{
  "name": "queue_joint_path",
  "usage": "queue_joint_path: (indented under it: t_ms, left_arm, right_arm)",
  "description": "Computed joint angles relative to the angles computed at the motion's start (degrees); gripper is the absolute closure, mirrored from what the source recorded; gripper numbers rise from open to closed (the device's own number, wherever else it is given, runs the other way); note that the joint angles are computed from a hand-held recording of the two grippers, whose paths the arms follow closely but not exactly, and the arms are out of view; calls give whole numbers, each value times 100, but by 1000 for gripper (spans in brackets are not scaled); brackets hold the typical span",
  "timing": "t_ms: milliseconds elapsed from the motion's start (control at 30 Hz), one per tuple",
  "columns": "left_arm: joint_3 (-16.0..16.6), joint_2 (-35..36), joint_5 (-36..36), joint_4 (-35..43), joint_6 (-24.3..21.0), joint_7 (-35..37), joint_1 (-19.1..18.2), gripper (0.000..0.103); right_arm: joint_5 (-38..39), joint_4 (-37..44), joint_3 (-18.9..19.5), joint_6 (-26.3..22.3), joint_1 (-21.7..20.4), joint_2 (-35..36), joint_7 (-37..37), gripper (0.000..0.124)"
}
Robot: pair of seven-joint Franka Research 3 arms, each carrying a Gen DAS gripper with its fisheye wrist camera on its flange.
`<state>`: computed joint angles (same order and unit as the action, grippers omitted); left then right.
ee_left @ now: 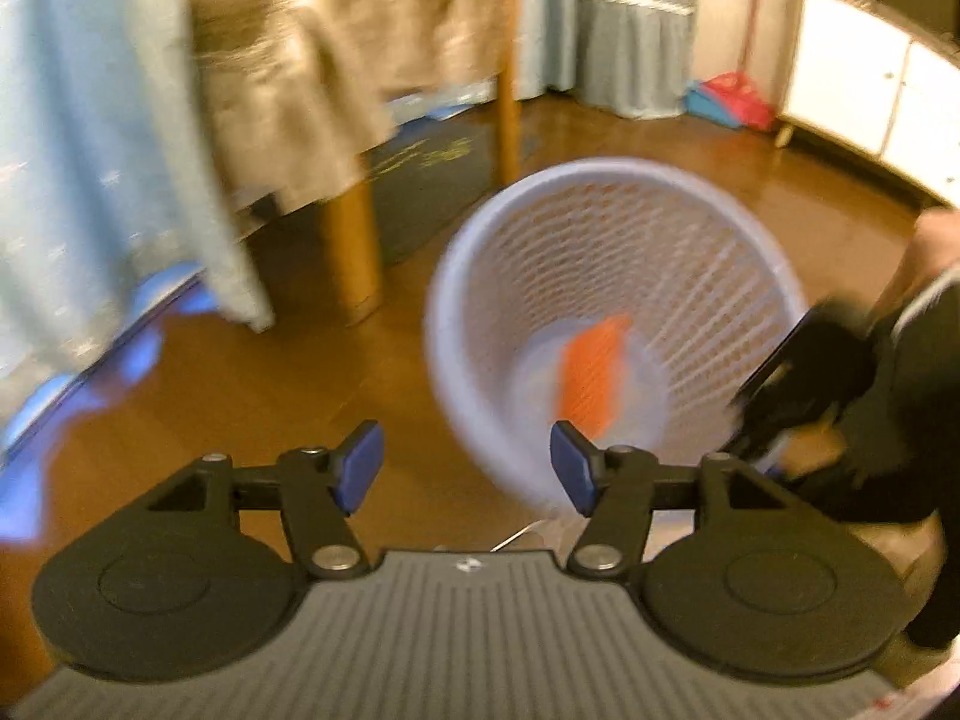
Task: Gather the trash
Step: 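Carry the orange net with the left tool and drop it into the wastebasket, then grasp the blue-white milk carton with the left tool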
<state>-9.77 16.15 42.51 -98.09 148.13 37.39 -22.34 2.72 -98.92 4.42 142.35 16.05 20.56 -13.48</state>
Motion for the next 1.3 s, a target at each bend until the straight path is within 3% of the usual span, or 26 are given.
queue_joint_path:
  t_ms: [100,233,367,567,833,1133,1300]
  left_arm:
    - [5,-559,43,-713,-532,-211,44,44]
    - [-219,-1124,-241,-1663,-968,-141,231,44]
    - [-407,-1128,-519,-2092,-843,217,308,44]
    - [-399,-438,-570,-1829,-368,1165,328,44]
    - [-213,289,-743,-1328,-295,2024,281,44]
    - [-254,457,-1311,-1157,-224,2830,377,57]
    - [-166,279,-1255,-1195,-281,2624,265,59]
  right_arm:
    - [-63,-41,-6,46,34,-18,2,115]
    - [-138,-117,-3,110,61,-52,-59,115]
    - [-200,-198,3,199,104,-67,-62,115]
    - [-275,-216,-3,239,151,-41,-14,115]
    - [-277,-161,5,181,165,-18,39,115]
    - [-273,-200,6,196,162,-43,25,115]
    - [-271,-169,-1,162,167,-33,79,115]
